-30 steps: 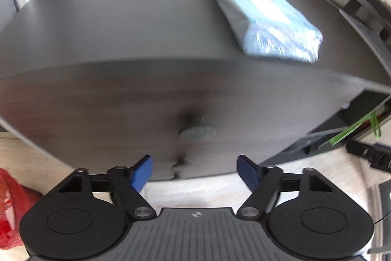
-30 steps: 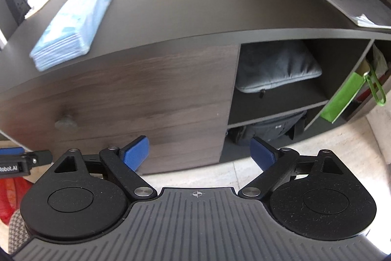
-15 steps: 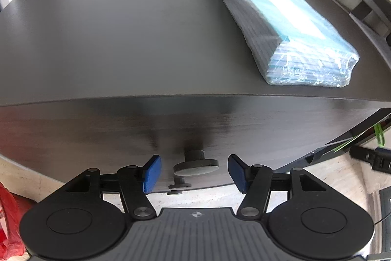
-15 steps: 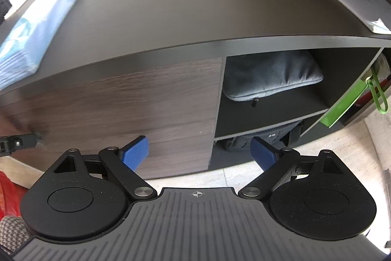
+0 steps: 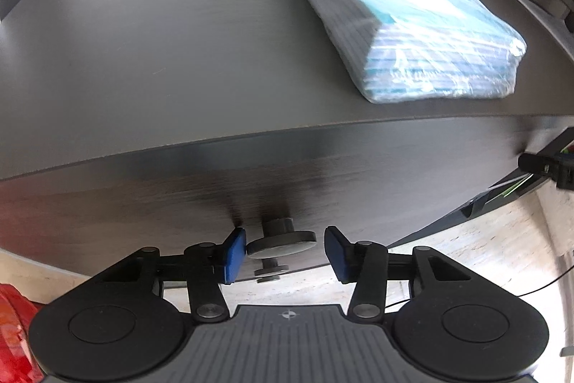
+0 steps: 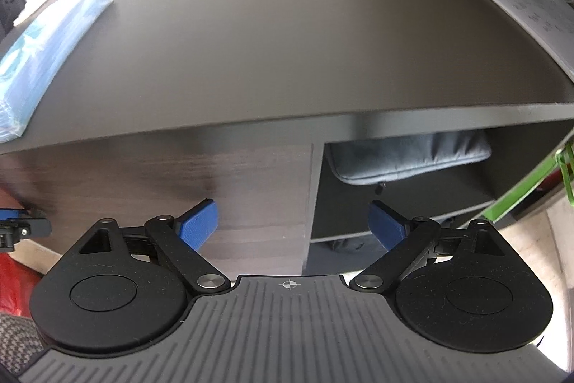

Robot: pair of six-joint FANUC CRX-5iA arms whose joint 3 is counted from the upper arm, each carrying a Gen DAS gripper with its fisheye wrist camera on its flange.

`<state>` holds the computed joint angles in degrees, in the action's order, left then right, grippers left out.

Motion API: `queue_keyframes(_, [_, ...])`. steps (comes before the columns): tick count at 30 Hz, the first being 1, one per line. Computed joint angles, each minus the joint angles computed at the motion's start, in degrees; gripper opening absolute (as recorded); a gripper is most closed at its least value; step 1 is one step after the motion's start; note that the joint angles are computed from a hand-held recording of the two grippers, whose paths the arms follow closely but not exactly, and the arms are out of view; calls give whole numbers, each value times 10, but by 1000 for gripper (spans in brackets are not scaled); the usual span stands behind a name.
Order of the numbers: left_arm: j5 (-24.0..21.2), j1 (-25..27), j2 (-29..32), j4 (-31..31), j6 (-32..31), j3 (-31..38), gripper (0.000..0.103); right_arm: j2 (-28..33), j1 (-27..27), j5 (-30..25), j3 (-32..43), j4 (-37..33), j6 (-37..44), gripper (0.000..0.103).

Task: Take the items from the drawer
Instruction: 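Close the left gripper on the top drawer knob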

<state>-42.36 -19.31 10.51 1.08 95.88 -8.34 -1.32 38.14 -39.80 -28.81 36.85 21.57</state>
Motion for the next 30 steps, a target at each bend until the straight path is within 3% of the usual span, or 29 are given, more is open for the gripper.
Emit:
queue_keyframes(12, [5, -12, -21, -36, 6, -27, 45, 14, -8, 14, 26, -46, 106, 95])
queue_keyframes(17, [13, -11, -34, -36, 2, -47, 45, 6, -7, 14, 15, -38, 102, 96])
queue_keyframes(24, [23, -10, -53, -39, 4, -75, 46, -65, -30, 119, -72, -1, 55, 101])
queue_keyframes(30, [32, -8, -70, -38, -1, -101, 47, -67, -45, 162, -67, -47, 113, 101])
